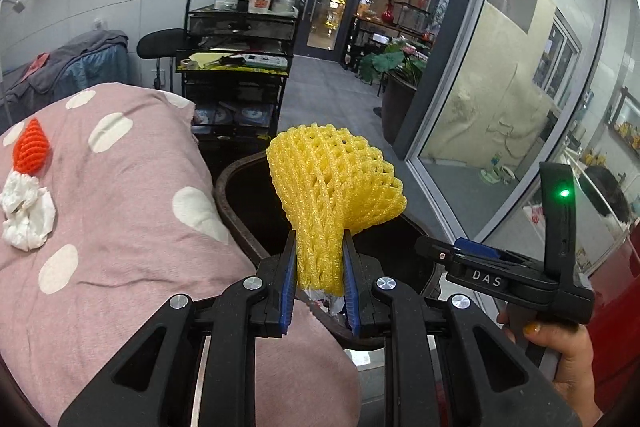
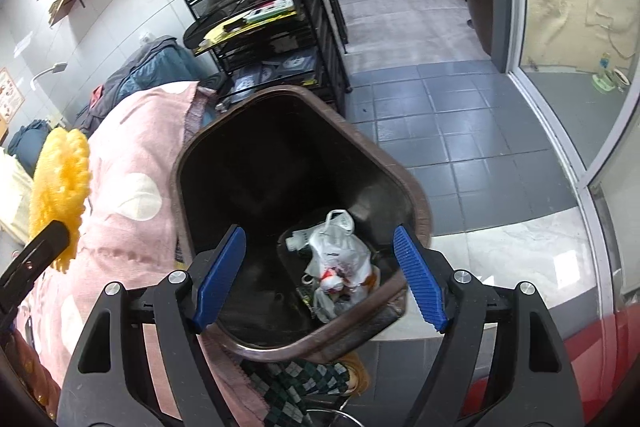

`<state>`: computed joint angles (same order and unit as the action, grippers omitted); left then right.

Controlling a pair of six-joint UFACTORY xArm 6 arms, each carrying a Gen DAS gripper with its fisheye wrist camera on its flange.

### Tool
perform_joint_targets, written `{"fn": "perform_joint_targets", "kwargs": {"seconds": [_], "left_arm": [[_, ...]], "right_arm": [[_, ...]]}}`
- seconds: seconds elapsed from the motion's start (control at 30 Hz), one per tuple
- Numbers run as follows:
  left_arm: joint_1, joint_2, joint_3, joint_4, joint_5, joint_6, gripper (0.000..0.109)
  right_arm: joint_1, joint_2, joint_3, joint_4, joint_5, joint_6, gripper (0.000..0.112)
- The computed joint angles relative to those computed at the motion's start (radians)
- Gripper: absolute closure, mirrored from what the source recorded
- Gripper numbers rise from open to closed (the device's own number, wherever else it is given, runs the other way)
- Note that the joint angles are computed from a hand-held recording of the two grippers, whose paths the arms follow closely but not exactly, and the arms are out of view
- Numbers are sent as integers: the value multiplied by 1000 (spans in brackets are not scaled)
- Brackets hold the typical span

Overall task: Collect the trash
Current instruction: 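Carry the yellow foam net over the bin and open the left gripper, then move both tools back over the table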

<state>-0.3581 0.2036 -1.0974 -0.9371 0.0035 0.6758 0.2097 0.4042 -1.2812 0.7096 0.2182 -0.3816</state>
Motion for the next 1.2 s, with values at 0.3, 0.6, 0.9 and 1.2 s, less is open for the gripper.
{"fn": "perform_joint_targets", "kwargs": {"seconds": [0.3,0.6,0.9,1.2], "left_arm": [[16,71,-52,252,41,-204,88],[20,124,-103,421,72,-330,82],[21,130,-97,398,27,-301,28],[-1,93,-95,15,22,14,16]], "right_arm": [[-18,-7,25,-40,-19,45,36],[-31,-6,30,-114,-32,126,32],[-47,-4,39,-207,-37,237,27],[-38,1,32,-223,-31,253,27]]}}
